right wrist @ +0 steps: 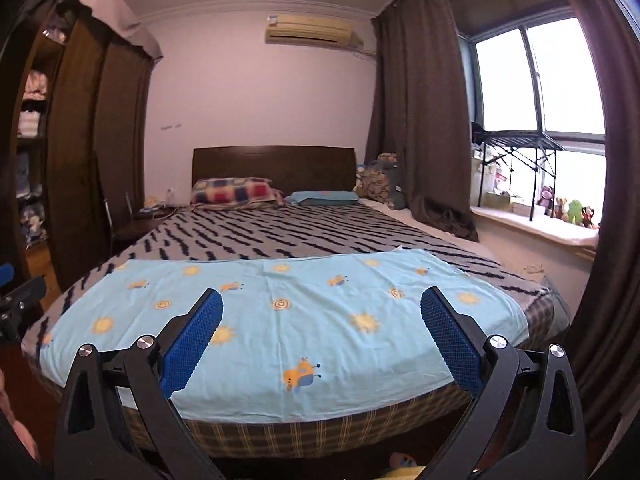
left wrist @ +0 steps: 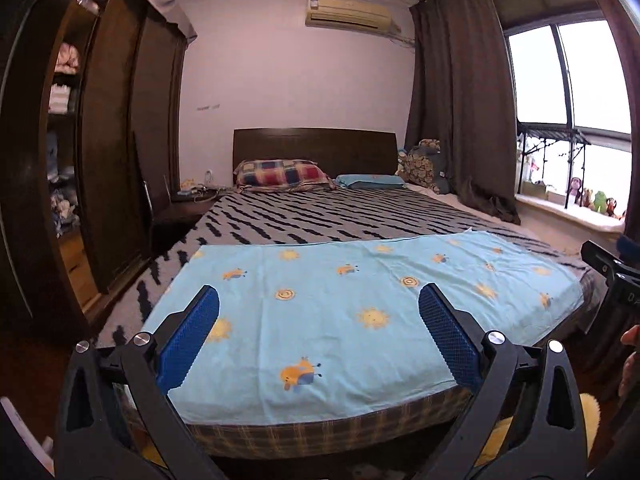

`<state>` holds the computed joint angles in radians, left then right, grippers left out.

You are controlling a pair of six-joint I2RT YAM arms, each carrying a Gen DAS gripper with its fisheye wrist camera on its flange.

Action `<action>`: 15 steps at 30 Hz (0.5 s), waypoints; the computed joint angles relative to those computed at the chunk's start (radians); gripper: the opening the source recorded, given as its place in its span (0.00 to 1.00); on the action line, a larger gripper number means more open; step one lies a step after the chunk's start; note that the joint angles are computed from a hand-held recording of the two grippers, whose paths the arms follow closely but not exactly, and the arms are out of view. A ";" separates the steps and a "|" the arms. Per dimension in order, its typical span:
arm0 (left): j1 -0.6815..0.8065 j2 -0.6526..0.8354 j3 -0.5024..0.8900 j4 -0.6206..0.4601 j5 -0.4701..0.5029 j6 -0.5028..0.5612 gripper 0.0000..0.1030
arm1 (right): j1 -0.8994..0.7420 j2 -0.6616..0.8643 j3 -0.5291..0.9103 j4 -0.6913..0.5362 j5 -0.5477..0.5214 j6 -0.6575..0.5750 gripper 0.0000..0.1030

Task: Collect trash

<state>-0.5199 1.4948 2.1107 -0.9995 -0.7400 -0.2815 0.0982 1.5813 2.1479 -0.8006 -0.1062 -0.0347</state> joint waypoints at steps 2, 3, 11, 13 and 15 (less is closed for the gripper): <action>-0.009 -0.019 -0.026 0.008 -0.011 -0.007 0.92 | 0.000 -0.010 -0.008 0.007 0.006 -0.005 0.97; -0.012 -0.028 -0.043 0.015 -0.021 -0.010 0.92 | 0.001 -0.023 -0.028 0.017 0.010 -0.006 0.97; -0.018 -0.057 -0.089 0.052 -0.052 -0.024 0.92 | -0.012 -0.036 -0.054 0.038 0.011 0.017 0.97; -0.022 -0.060 -0.094 0.054 -0.058 -0.021 0.92 | -0.010 -0.037 -0.059 0.040 0.009 0.016 0.97; -0.025 -0.067 -0.102 0.064 -0.060 -0.018 0.92 | -0.009 -0.038 -0.061 0.039 0.005 0.013 0.97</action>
